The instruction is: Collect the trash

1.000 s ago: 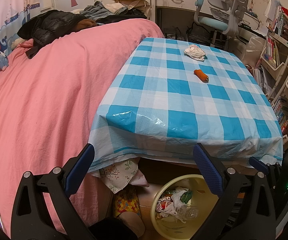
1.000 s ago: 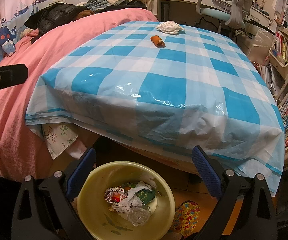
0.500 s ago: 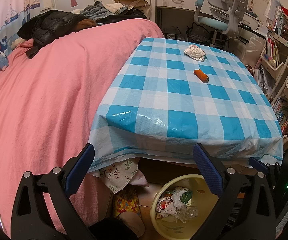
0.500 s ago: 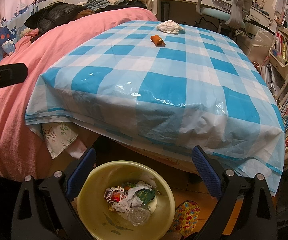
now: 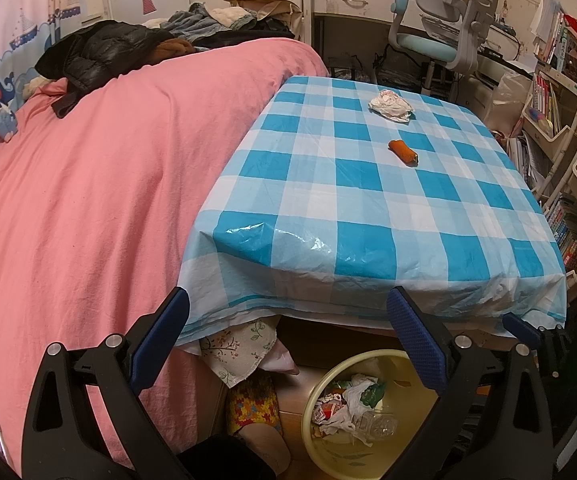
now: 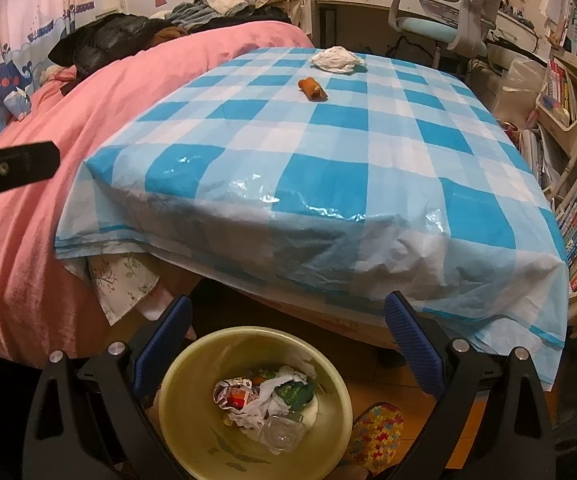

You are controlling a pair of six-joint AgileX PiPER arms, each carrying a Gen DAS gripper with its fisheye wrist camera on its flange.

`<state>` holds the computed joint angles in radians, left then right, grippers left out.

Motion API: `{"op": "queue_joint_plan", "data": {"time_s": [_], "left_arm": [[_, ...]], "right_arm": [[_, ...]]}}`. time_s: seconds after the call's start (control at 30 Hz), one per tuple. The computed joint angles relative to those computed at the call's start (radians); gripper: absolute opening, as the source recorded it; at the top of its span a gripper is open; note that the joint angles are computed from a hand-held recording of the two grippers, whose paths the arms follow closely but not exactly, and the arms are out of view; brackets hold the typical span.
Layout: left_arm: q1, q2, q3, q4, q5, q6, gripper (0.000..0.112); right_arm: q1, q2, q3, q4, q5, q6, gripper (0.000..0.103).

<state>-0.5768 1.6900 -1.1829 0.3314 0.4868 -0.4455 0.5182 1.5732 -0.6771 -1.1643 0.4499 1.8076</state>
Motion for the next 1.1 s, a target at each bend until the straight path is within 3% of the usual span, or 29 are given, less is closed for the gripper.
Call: {"op": "queue_joint_plan", "data": {"time_s": [0.7,0.87,0.97,1.1], "left_arm": [[0.011,-0.024,0.03,0.0,-0.021,0.001,0.095],[0.018,-0.05,0.026,-0.041,-0.024,0.021,0.095],[0.029,-0.042,0.006,-0.085,-0.025,0.051,0.095],[0.05,0.013,-0.061,-0.176,-0.008,0.119,0.095]], "right_arm": [[0.011,-0.029,0.001,0.023,0.019,-0.021,0.093],[0.023,-0.091,-0.061,0.16,0.08,-0.158,0.093],[0.007,-0.129,-0.113,0.154,0.12,-0.229,0.095],[-0.123,-0.141,-0.15,0.184,0.04,-0.342,0.095]]}}
